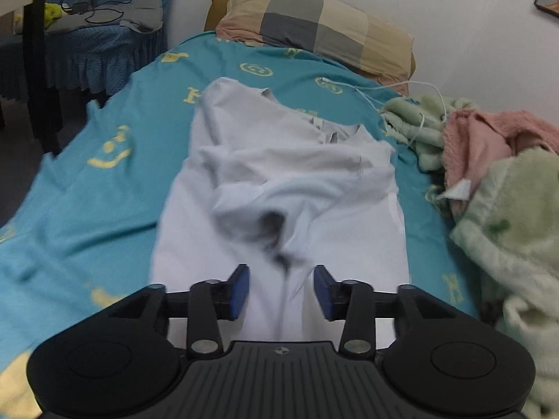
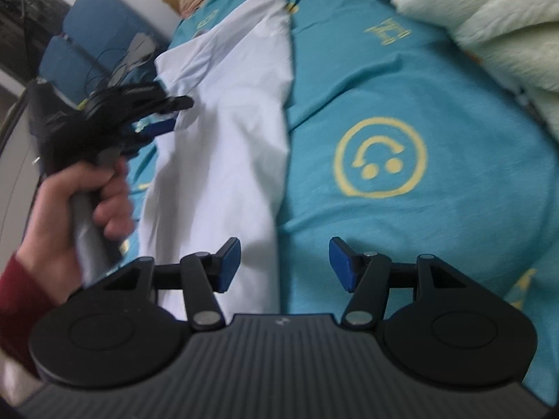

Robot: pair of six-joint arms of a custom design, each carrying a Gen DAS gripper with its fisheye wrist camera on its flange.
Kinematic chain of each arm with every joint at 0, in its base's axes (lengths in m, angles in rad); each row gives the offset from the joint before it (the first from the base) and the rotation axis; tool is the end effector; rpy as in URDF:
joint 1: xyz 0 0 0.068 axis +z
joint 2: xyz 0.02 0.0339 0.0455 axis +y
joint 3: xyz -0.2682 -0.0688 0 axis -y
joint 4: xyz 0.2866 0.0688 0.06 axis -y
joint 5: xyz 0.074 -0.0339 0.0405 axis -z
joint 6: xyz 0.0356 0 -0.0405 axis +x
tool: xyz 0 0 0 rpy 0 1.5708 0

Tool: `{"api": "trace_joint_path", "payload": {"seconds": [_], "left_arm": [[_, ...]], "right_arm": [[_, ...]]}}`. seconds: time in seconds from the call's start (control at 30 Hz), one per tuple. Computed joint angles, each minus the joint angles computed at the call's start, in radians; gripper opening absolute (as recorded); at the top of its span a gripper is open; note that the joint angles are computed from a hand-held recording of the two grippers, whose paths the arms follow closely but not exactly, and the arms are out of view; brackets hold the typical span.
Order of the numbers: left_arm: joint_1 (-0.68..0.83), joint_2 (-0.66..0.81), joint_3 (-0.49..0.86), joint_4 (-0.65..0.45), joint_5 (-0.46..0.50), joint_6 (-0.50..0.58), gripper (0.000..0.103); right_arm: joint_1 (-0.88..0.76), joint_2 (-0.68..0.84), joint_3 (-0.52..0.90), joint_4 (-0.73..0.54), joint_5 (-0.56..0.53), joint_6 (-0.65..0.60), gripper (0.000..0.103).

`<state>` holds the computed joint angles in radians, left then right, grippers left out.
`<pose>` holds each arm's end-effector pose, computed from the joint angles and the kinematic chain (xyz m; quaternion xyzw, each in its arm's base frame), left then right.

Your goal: Fold clothes

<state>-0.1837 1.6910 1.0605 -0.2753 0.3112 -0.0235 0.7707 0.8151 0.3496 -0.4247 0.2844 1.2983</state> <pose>0.3771 -0.0812 0.1744 0.1251 0.9268 -0.1790 0.3056 0.1412 0.1232 0.1496 0.2890 0.8885 0.2158 0.2837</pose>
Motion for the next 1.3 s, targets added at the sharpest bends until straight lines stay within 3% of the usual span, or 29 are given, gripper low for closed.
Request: {"api": "trace_joint_path", "payload": {"seconds": [0.07,0.1,0.23,0.33,0.53,0.77,0.8,0.83,0.87,0.9,1.07,1.13,1.3], "left_arm": [[0.060,-0.141,-0.082,-0.107,-0.011,0.090,0.069],[0.092,-0.208,-0.119,-0.167,-0.023,0.142,0.072],[0.272,-0.427,-0.236,-0.433,-0.016,0.250,0.076],[0.428,-0.446,-0.261,-0.623,0.060,0.338,0.076],[0.550,-0.390,-0.297,-0.698,0.113,0.429,0.082],[0.602,-0.394,-0.294,-0.803,0.168,0.608,0.080],[0.612,-0.385,-0.289,-0.819,0.176,0.631,0.079],[0.622,-0.376,-0.285,-0.836,0.184,0.653,0.078],[0.631,-0.368,-0.280,-0.851,0.189,0.673,0.077],[0.641,-0.361,-0.277,-0.860,0.191,0.687,0.076],[0.687,-0.309,-0.248,-0.908,0.204,0.729,0.071],[0.692,-0.303,-0.246,-0.914,0.198,0.728,0.071],[0.689,-0.310,-0.257,-0.957,0.164,0.780,0.078]], "right_arm": [[0.004,0.005,0.002,0.006,-0.012,-0.003,0.060],[0.006,0.007,0.003,0.009,-0.018,-0.004,0.060],[0.056,-0.026,-0.003,0.016,-0.023,0.019,0.060],[0.147,-0.054,0.002,-0.006,-0.002,0.085,0.059],[0.238,0.076,0.070,-0.014,-0.076,0.149,0.059],[0.324,0.311,0.246,-0.088,-0.138,0.067,0.057],[0.339,0.343,0.281,-0.130,-0.129,0.051,0.047],[0.353,0.373,0.316,-0.172,-0.120,0.036,0.024],[0.358,0.373,0.338,-0.220,-0.111,0.033,0.014],[0.362,0.375,0.360,-0.266,-0.102,0.030,0.012],[0.374,0.262,0.375,-0.474,-0.050,0.071,0.010],[0.356,0.196,0.327,-0.493,-0.061,0.093,0.010],[0.307,0.138,0.224,-0.349,-0.167,0.118,0.014]]}}
